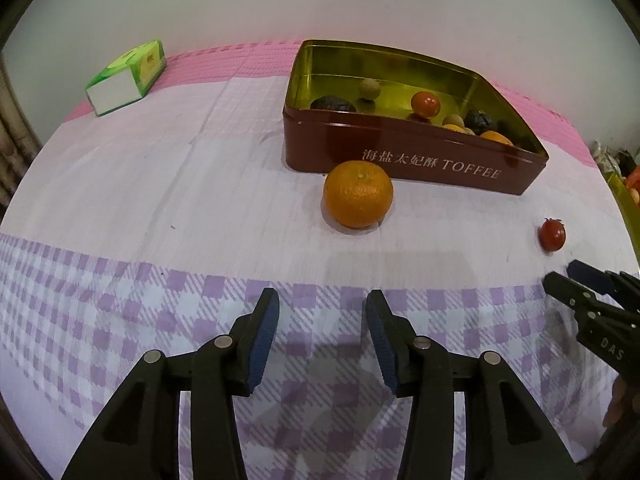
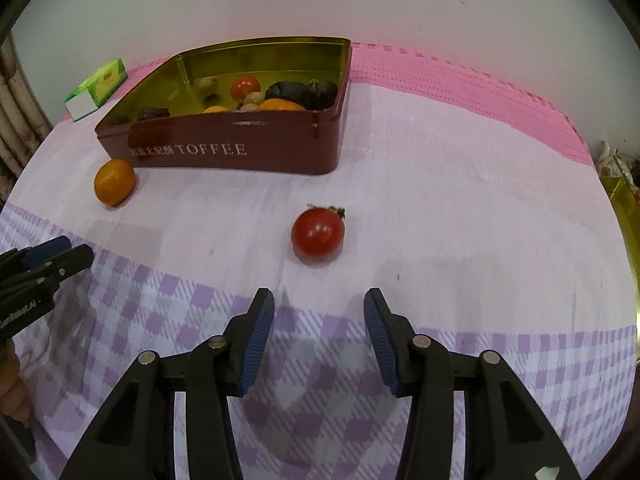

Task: Organize fruits
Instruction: 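Grasp the red tomato with the right gripper, then grasp the yellow orange with the left gripper while the right holds the tomato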

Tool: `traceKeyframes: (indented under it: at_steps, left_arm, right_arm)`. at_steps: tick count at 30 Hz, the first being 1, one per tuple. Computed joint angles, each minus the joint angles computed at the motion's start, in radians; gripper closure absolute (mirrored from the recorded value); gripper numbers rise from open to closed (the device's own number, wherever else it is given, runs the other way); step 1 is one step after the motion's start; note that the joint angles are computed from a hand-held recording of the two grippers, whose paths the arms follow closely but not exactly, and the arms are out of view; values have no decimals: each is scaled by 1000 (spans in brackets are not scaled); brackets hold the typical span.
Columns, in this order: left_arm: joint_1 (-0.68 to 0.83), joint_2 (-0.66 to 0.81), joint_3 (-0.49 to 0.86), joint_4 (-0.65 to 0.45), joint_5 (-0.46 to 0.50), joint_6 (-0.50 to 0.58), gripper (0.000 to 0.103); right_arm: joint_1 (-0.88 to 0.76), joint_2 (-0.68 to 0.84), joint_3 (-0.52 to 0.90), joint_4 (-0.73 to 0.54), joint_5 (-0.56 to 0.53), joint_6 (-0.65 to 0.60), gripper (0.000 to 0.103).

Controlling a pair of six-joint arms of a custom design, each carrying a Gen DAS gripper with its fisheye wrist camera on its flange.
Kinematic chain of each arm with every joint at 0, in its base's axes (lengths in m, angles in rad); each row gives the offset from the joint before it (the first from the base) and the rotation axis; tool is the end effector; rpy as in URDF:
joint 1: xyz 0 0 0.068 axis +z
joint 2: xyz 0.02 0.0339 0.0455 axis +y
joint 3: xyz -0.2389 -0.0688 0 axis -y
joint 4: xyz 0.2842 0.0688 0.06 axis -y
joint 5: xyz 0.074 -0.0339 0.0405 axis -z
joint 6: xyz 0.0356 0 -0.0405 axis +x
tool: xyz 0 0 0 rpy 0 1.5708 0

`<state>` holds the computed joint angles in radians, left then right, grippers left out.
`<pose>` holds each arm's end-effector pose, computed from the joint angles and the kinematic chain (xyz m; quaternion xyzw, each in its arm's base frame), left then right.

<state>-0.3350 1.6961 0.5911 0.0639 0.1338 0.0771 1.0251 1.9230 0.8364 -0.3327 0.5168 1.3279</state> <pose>0.2688 -0.0986 0.0292 0.2141 0.9390 -0.0976 0.2507 0.1726 0.2504 0.0104 0.1645 0.9501 -0.0303 0.2634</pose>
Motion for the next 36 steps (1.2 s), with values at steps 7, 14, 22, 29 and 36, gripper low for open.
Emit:
traceKeyframes:
  at_steps: [7, 14, 22, 29, 36]
  left_arm:
    - [18, 25, 19, 7, 31, 17, 52]
    - [23, 38, 22, 24, 35, 37, 49]
    - [-7, 63, 43, 36, -8, 30, 45]
    - [-27, 87, 80, 18, -20, 18, 45]
    - [-46, 112, 118, 0, -24, 13, 45]
  right_arm:
    - [-51, 17, 16, 29, 9, -64, 59]
    - [-72, 31, 26, 51, 23, -85, 61]
    - [-67, 31, 24, 63, 45, -89, 74]
    - [-56, 30, 22, 59, 52, -75, 77]
    - [-43, 28, 23, 54, 45, -61, 77]
